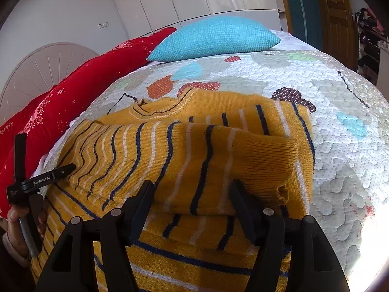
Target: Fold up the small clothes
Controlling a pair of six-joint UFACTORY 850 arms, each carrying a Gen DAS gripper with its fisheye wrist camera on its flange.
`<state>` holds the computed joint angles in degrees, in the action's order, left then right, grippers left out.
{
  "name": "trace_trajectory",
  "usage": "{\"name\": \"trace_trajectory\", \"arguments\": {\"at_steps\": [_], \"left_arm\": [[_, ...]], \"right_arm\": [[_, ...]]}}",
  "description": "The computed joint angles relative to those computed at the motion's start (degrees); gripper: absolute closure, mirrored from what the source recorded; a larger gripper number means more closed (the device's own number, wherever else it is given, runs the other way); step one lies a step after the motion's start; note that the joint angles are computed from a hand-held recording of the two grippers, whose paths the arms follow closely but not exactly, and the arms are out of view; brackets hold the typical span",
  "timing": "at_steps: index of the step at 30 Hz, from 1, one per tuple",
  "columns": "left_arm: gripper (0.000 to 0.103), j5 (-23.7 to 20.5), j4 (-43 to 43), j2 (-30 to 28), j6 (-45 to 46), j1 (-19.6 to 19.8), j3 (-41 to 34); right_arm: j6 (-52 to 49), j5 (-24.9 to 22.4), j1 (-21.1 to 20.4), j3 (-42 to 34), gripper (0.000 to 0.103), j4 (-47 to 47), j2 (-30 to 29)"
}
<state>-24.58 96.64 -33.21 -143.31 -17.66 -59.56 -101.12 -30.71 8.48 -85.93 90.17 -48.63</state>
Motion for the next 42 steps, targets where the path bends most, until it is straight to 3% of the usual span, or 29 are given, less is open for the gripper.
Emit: {"name": "trace_trajectory", "arguments": {"at_steps": [6,42], "left_arm": [[0.0,-0.3,-0.1,0.0,0.0,-0.1,0.0],[0.0,-0.5,-0.2,0.1,0.1,-0.2,0.1]], "right_arm": [[0.8,-2.1,-0.7,-0.1,0.034,0.1,-0.2],[0.5,-2.1,-0.8,0.0,0.034,0.3,-0.2]]}}
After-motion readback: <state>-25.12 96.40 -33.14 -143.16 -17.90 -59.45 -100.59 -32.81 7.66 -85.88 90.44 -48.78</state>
